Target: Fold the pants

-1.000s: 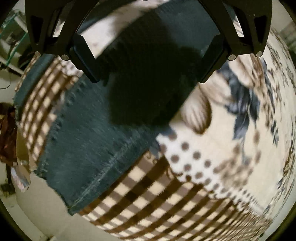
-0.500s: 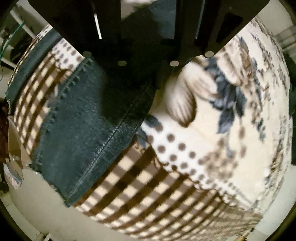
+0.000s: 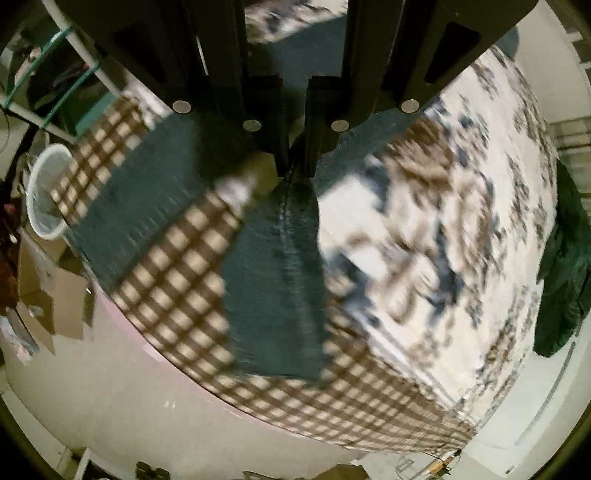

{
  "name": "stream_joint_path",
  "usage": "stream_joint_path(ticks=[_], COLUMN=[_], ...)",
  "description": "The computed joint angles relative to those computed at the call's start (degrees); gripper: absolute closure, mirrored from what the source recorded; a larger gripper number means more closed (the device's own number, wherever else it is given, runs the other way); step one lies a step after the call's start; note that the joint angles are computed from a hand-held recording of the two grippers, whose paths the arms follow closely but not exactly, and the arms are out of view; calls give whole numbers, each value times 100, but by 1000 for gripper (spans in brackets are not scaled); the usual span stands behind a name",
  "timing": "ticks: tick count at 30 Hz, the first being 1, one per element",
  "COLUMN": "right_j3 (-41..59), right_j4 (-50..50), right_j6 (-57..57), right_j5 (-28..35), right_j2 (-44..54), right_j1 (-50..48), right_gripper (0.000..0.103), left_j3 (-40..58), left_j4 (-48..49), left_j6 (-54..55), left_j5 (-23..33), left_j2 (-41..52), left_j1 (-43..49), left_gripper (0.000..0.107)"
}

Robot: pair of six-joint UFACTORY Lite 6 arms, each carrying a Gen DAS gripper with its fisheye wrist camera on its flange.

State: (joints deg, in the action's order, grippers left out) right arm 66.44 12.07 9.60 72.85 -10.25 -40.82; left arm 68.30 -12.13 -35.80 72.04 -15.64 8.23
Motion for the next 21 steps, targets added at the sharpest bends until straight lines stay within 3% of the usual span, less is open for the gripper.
stream_joint_path(ticks=[2,5,10,11,12,13,14,15,19,21], right_j3=[-953,-2114,-2870,-2839,-2768,-2695,-2602,-2522,-2013,-1756], right_j4=[-75,-250,-239,-227,-239,-216,-208,-221,-337,-572], right_j6=[-500,-938,-1746,-1873,-2024,-2216,-2440,-2525,-2592,-2200], right_j5=[41,-121,-581,-563,-518,-453,-373,-359,-471,-831], right_j2=[-776,-1388,-1175,-1093,-1061,-1097,-1213,-1301,-1432,-1205], right_j1=[-535,-955,-1562,-1665,-1757,-1842,-1908,-1855,-1116,-328], right_gripper=[95,96,93,84,79,64,50,46,26,22], left_j3=[-1199,-2643,-3073,-2996,-2960,-2895,-2782,-2716,-2376,-2298], left_j4=[-173,-419,-779,-812,-829,-798,-697,-632,81,467], left_j6=[94,237,397,362,348,263,104,-12,-670,-819], left_j5=[22,-646,-940,-878,-818,-744,-653,-589,-662,-712], left_j2=[-687,-1395,-1602,-1684,-1789,-1894,-1945,-2027,-1860,-1722], left_j1=[393,628,777,794,828,806,719,657,-118,-527], left_gripper=[96,92,89,86,76,58,48,33,31,31])
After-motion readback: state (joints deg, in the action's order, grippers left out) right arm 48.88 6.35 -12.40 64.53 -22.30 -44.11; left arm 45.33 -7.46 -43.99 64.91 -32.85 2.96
